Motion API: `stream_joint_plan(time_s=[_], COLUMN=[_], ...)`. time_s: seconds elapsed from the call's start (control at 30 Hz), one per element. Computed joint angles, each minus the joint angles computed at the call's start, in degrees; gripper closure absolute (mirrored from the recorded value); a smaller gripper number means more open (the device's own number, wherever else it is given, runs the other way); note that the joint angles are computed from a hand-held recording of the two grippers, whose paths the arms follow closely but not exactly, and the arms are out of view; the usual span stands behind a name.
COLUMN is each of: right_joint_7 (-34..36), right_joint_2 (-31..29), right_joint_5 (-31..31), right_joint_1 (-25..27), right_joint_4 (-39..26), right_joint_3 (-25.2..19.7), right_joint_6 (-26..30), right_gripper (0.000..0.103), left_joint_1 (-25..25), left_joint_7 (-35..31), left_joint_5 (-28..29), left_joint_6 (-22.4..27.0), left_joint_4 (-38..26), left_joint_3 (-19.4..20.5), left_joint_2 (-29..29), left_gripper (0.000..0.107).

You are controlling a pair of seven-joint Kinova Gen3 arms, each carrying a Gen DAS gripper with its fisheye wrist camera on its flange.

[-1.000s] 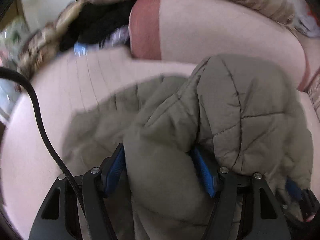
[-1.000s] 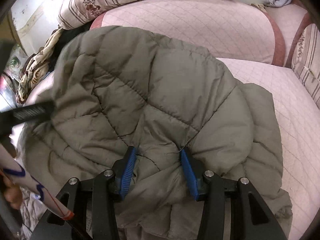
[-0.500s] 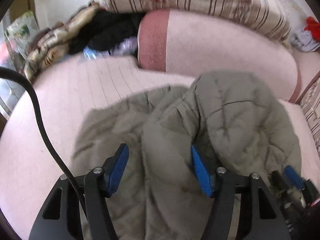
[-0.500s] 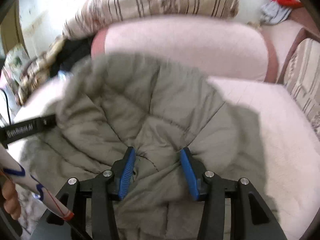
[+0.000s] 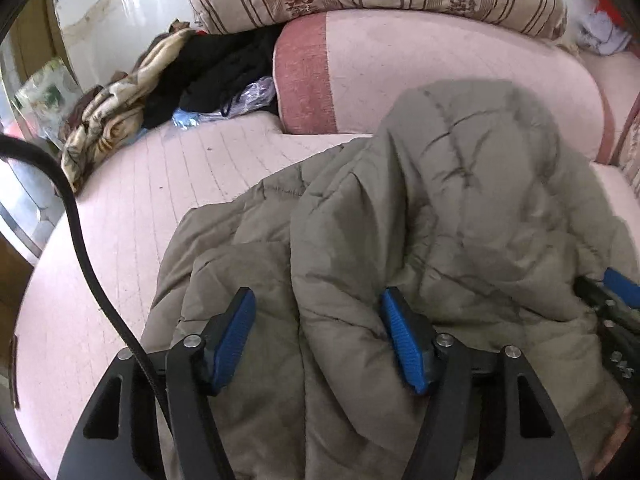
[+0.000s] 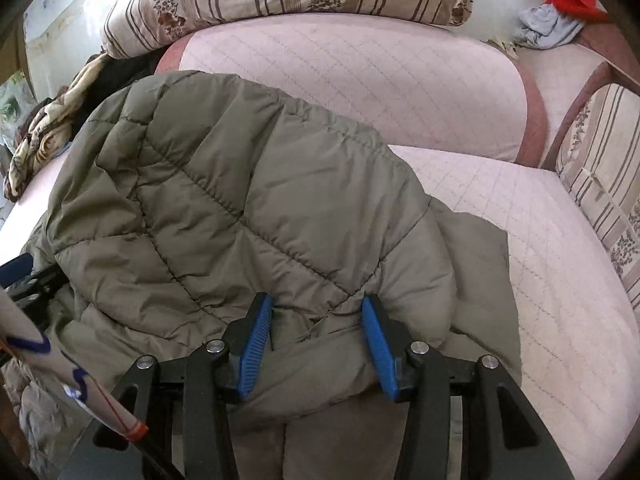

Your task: Fold large clothes

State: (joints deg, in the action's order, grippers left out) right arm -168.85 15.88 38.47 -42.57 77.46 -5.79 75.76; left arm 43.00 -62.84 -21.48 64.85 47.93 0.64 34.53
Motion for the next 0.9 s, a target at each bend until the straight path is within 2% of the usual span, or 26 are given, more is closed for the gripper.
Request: stream_joint_plan(time_s=[0.07, 0.13, 0.2, 0.27, 0.4, 0.47, 0.57, 0.67, 0.9], right_joint_7=[-1.61, -5.29, -7.0, -5.75, -4.36, -3.08, -4.03, -5.65, -9.32], right_joint_2=[-0.99, -2.79, -3.19, -2.2, -0.36, -0.11, -1.75, -3.26, -4.25], right_joint_5=[1.1, 3.6, 4.33, 2.81, 2.94, 2.02, 1.54, 2.33, 3.79], right_joint_1=[-1.16, -2.57, -2.77, -1.49, -2.0, -1.83, -2.16, -3.39, -7.26], right_joint_4=[-0.34, 1.03, 1.69, 1.58, 0.89, -0.58, -0.57, -0.4, -1.16], right_joint_3=[0.3, -0.11, -0.79, -1.65, -1.45, -1.21, -1.17, -2.08, -4.89], right_joint_6=[0.32, 0.3, 0.74, 0.89, 2.34, 3.18, 3.41, 5.15, 11.73], right_gripper=[0.052, 0.052, 0.052, 0.052, 0.051, 0.051, 0.051, 0.048, 0.047], left_joint_1=[-1.48, -0.45, -0.14, -0.14, 3.14, 3.6, 1.96, 2.99, 3.12], left_joint_7=[1.6, 3.25, 4.39, 3.47, 5.25, 4.44, 3.37, 5.05, 6.86], left_joint_5=[0.77, 0.23, -0.9, -1.3, -6.53, -7.32, -5.11, -7.12, -9.32], left_joint_6=[-2.32, -6.05, -7.27, -5.94, -6.69, -5.1, -5.71, -6.24, -6.02], left_joint_4=[2.9, 7.19, 9.45, 9.4, 10.83, 9.52, 10.53, 13.45, 19.31], left_joint_3=[1.51, 0.13, 0.4, 1.38, -0.35, -0.13, 1.25, 0.82, 3.6], left_joint_2=[-3.06, -6.0, -7.15, -5.95, -4.02, -3.74, -6.17, -8.99, -14.59], left_gripper=[0.043, 0.043, 0.043, 0.043, 0.041, 0.042, 0.042, 0.042, 0.042])
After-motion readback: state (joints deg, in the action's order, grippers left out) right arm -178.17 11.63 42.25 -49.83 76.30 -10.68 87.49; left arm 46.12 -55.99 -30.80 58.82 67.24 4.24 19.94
